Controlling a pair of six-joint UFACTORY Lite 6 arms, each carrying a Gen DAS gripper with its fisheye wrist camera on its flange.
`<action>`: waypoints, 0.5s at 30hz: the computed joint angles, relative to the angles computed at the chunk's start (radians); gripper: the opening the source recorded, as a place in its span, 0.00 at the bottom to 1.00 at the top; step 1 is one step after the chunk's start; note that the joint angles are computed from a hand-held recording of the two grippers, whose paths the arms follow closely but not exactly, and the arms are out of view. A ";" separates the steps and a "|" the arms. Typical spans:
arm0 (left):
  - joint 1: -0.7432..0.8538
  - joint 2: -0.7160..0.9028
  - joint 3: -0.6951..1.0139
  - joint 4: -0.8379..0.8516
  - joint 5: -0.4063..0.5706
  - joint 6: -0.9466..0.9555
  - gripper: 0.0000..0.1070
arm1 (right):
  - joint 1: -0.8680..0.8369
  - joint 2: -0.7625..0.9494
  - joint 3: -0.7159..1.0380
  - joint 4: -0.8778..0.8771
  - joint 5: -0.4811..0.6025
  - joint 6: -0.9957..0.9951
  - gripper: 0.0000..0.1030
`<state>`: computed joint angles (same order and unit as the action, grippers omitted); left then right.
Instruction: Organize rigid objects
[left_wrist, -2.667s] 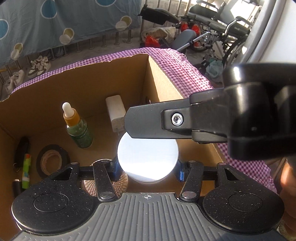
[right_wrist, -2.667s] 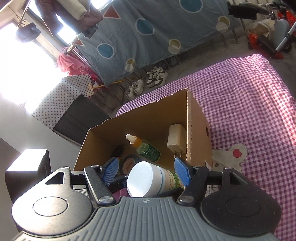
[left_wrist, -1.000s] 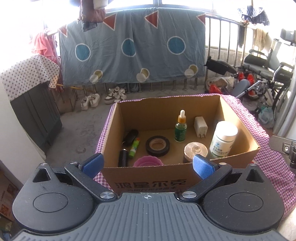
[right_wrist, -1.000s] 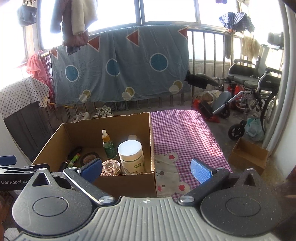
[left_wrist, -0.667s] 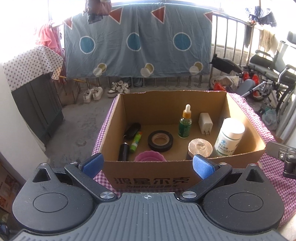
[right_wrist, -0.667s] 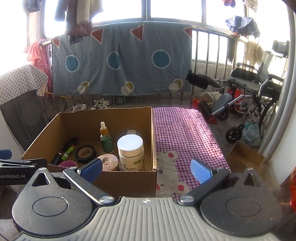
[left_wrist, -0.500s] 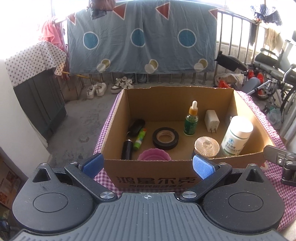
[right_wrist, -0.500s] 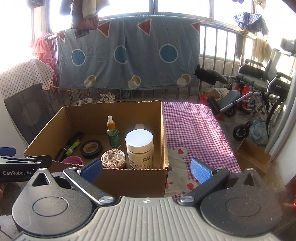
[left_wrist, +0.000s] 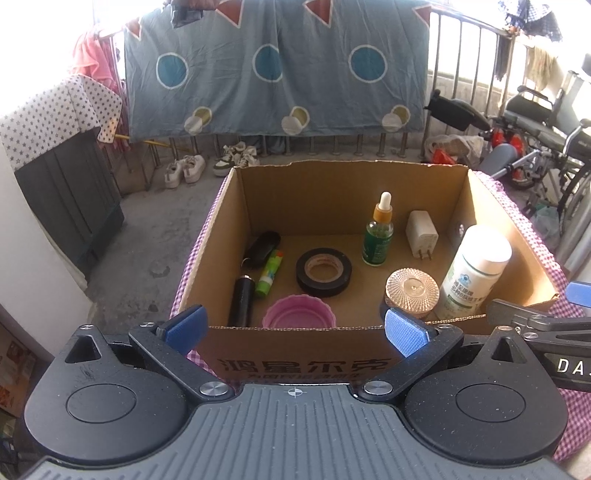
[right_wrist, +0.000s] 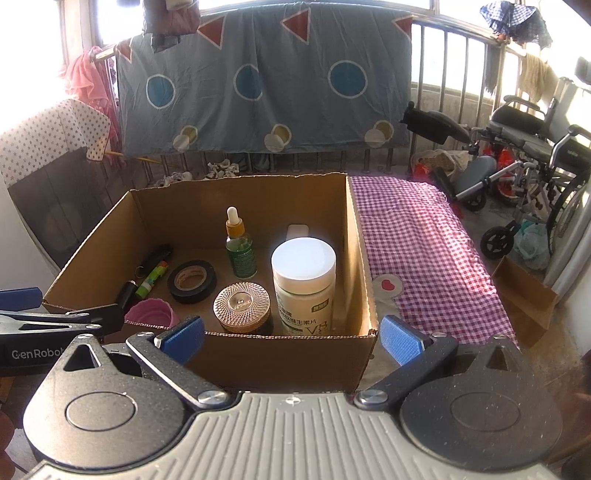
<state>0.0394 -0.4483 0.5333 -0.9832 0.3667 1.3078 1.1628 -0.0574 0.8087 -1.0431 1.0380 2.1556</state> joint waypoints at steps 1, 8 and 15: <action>-0.005 0.001 0.000 0.003 -0.007 -0.004 0.96 | -0.005 -0.002 -0.001 0.001 -0.002 -0.002 1.00; -0.015 0.023 0.016 0.012 -0.007 -0.010 0.96 | -0.022 -0.004 -0.006 0.005 -0.013 -0.001 1.00; -0.024 0.022 0.017 0.046 -0.015 -0.042 0.96 | -0.027 -0.007 -0.010 0.013 -0.018 -0.009 1.00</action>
<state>0.0149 -0.4259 0.5501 -0.9371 0.3518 1.2659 1.1358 -0.0641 0.7991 -1.0299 1.0202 2.1468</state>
